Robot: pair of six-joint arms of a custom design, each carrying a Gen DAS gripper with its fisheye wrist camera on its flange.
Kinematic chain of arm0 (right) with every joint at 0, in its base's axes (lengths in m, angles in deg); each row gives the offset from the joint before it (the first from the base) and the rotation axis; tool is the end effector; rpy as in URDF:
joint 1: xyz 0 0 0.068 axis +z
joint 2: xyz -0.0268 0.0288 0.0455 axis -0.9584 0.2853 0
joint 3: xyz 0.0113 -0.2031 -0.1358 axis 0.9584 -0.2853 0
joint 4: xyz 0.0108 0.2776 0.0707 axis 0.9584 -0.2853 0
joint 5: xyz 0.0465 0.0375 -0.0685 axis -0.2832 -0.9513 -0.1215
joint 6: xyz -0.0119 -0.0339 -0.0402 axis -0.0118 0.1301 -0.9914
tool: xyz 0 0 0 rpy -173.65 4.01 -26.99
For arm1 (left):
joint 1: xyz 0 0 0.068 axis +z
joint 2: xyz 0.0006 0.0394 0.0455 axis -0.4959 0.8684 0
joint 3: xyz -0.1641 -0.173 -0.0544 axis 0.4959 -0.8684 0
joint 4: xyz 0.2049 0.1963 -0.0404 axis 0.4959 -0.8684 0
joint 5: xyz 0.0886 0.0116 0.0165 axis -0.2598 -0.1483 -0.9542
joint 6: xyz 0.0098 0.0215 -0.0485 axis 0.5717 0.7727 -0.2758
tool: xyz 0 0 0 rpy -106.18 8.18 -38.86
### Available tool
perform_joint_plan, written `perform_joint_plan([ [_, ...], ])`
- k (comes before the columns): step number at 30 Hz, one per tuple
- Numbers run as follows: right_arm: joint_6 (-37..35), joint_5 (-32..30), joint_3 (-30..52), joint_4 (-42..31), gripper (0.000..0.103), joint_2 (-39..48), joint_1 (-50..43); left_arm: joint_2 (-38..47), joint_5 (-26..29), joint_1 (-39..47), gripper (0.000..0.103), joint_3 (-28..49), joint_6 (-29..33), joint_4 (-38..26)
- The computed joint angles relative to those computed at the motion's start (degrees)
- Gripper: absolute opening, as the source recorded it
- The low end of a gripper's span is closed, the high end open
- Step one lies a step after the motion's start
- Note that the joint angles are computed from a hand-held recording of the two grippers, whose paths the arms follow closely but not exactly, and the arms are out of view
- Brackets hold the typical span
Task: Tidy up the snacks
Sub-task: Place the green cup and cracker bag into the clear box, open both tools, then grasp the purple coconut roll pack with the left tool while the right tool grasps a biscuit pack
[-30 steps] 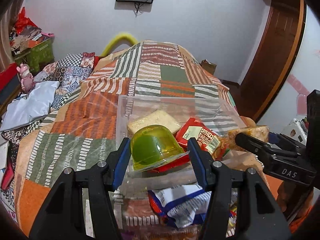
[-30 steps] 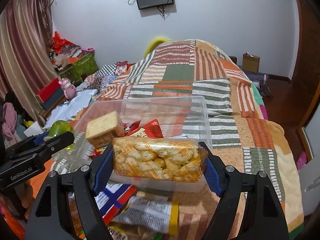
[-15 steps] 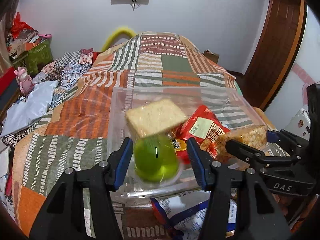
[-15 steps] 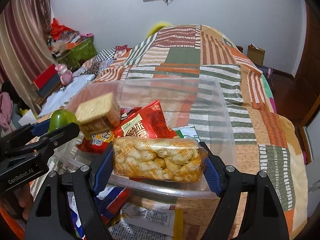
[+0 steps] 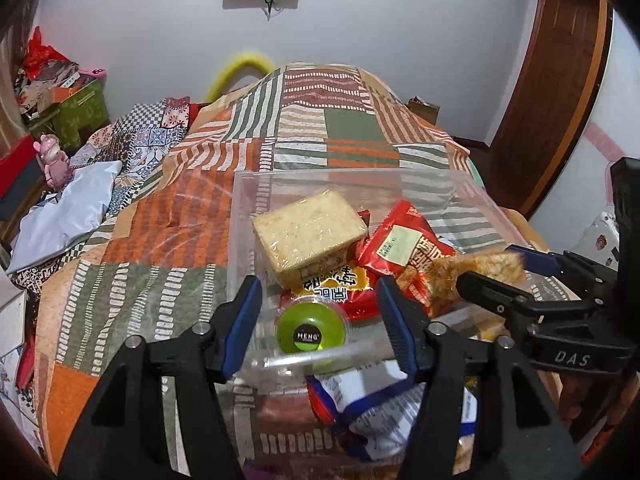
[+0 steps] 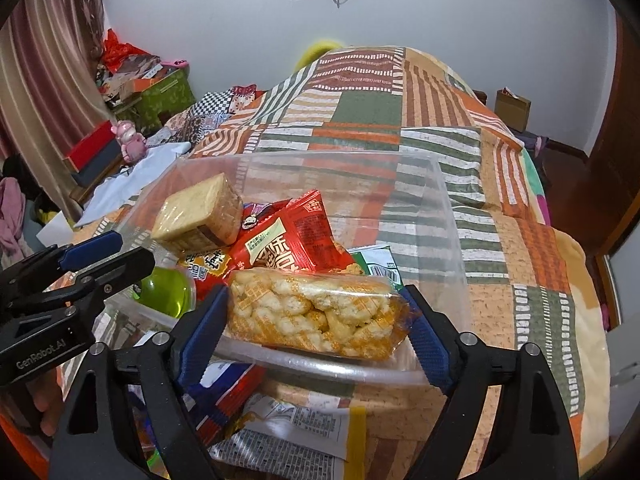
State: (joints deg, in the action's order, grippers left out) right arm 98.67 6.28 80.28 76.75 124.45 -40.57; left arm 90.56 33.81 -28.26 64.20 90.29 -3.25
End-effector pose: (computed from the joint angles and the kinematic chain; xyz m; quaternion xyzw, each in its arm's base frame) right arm 0.2769 0.1764 0.1270 -0.0993 0.9354 0.1233 0.3162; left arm 0.2709 0.0002 0.1042 0.0384 0.9261 -0.0786 0.3671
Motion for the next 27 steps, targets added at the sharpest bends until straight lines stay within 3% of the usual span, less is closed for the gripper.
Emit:
perform_joint_plan([
  [8,0.8,0.1,-4.6,-1.4,0.084,-8.8,0.1,-15.4,-0.2,1.5,0.083,-6.3,1.7,-6.1],
  [18,0.8,6.5,-9.4,-6.6,0.086,-20.1,7.0,-33.7,2.3,8.6,0.089,-13.9,6.0,-18.7],
  [27,4.3,7.0,-14.6,-8.7,0.091,-25.9,12.7,-40.0,6.7,20.7,0.089,-20.4,13.6,-27.1],
])
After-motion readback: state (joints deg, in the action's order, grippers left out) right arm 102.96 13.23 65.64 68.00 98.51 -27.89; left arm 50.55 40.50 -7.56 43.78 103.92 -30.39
